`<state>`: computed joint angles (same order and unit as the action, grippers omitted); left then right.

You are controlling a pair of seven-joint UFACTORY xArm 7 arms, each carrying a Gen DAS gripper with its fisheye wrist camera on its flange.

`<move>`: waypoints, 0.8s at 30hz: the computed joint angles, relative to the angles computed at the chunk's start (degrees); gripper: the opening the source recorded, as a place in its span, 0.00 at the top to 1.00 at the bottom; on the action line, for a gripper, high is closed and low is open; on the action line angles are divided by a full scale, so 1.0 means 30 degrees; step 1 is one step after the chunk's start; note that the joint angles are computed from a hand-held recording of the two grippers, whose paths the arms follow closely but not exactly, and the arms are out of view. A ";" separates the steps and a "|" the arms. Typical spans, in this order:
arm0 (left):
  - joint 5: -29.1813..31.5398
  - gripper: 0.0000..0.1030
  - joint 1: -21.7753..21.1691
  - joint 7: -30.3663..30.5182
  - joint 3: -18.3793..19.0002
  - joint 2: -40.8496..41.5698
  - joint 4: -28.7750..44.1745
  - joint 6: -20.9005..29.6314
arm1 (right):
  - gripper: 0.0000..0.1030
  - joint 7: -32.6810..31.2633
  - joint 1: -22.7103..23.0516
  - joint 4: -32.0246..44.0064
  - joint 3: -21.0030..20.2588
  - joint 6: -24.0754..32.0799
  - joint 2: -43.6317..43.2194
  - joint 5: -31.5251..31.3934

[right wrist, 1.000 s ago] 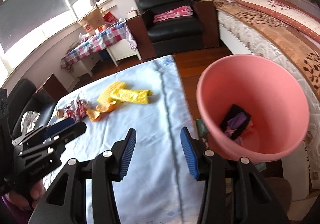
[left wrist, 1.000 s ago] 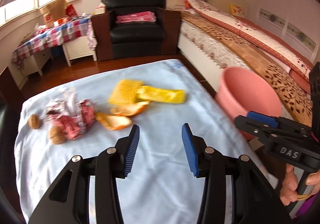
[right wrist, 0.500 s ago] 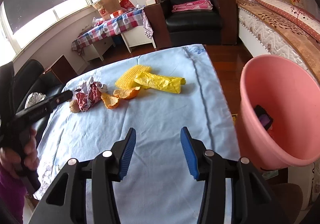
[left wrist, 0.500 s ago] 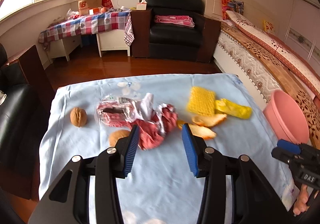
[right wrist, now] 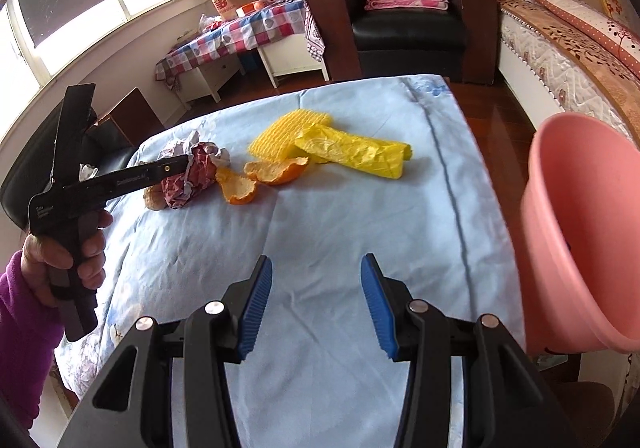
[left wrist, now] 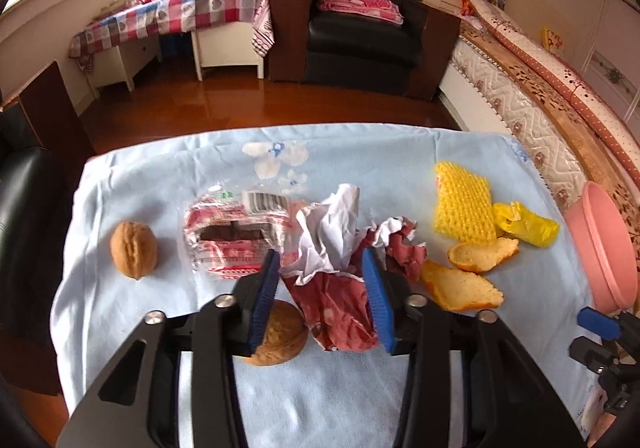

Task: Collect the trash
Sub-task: 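Grasp the crumpled red-white wrapper with the left tool while the right tool grasps an orange peel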

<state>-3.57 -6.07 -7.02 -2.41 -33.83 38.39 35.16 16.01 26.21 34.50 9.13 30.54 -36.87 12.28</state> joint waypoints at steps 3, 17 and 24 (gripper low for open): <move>-0.0432 0.81 -0.0379 0.0397 0.0308 -0.0281 -0.0228 -0.0094 | 0.55 -0.0138 0.0190 0.0284 0.0003 -0.0150 0.0460 0.0093; -0.1318 0.88 -0.0932 0.0248 0.0335 -0.3721 -0.1518 0.0302 | 0.55 -0.2826 0.1837 0.3607 -0.0419 -0.1559 0.5096 0.2841; -0.1362 0.88 -0.0925 -0.0050 0.0334 -0.4853 -0.1837 0.0785 | 0.60 -0.1629 0.0678 0.5484 0.0694 -0.1570 0.7783 0.1520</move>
<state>-7.66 -8.85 -7.17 -1.40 -48.39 32.88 37.52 11.13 28.25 50.95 11.21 25.83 -13.52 16.84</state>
